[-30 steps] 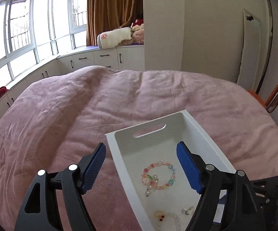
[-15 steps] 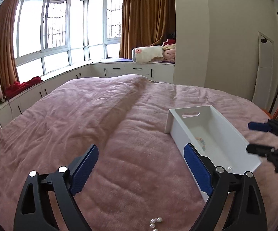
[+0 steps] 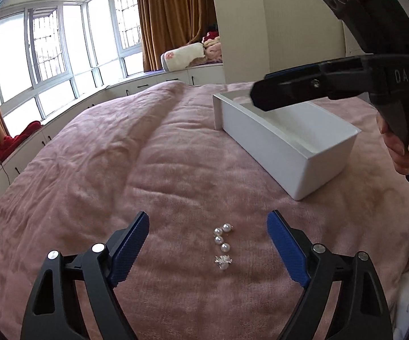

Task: Organize jewelry
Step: 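Move both open tools back to the pearl earrings on the bed, then close the left tool on the silver flower stud while the right tool grasps the pearl cluster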

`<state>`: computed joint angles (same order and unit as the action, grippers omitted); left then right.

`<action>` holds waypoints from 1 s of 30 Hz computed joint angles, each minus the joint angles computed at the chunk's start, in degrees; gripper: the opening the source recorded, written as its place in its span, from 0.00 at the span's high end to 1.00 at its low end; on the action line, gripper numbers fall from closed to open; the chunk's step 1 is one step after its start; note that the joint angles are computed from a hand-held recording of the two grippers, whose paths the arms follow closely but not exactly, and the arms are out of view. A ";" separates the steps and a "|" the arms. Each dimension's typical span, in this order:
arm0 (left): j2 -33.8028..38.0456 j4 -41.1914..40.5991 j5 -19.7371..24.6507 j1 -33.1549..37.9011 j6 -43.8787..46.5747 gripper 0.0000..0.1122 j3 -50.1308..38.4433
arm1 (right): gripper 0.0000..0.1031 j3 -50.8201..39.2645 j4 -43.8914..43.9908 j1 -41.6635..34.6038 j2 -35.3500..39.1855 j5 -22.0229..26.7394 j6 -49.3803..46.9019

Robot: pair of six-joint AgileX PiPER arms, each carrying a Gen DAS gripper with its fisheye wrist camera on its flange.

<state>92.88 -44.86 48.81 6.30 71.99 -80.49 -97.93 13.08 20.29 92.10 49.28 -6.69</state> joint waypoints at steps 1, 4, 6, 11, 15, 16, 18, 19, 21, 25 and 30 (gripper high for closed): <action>0.54 -0.78 0.43 0.24 1.16 0.23 0.47 | 0.24 -0.24 -1.22 1.23 0.77 0.48 1.24; 2.83 -5.39 3.37 1.94 6.56 0.24 1.96 | 0.26 -0.59 -2.94 3.67 3.73 1.79 3.63; 4.69 -6.89 5.83 2.57 8.69 0.26 1.68 | 0.28 1.14 -2.98 4.62 4.66 1.18 4.06; 8.51 -5.98 6.64 1.97 14.31 0.41 2.01 | 0.33 3.59 -3.76 5.70 8.00 0.48 5.41; 11.14 -5.38 5.99 1.63 13.51 0.41 0.88 | 0.35 3.50 -6.04 5.91 10.76 0.42 7.21; 11.72 -5.24 5.96 1.65 13.19 0.41 0.57 | 0.36 2.84 -6.39 5.87 11.74 0.77 7.65; 12.58 -4.81 6.44 1.58 12.20 0.41 -0.33 | 0.39 1.70 -7.37 5.67 13.61 1.55 8.62; 13.00 -4.50 6.73 1.61 11.81 0.41 -0.79 | 0.40 0.93 -7.35 5.50 14.49 2.31 8.34; 13.96 -3.51 7.55 1.50 10.52 0.43 -2.18 | 0.42 -1.07 -7.91 5.47 16.71 4.01 8.63; 16.02 -1.65 9.26 1.03 8.49 0.50 -4.70 | 0.53 -4.28 -9.05 5.47 19.11 7.05 9.02; 16.98 -0.75 9.60 0.45 7.61 0.62 -5.77 | 0.69 -6.93 -9.54 5.56 20.42 10.53 8.01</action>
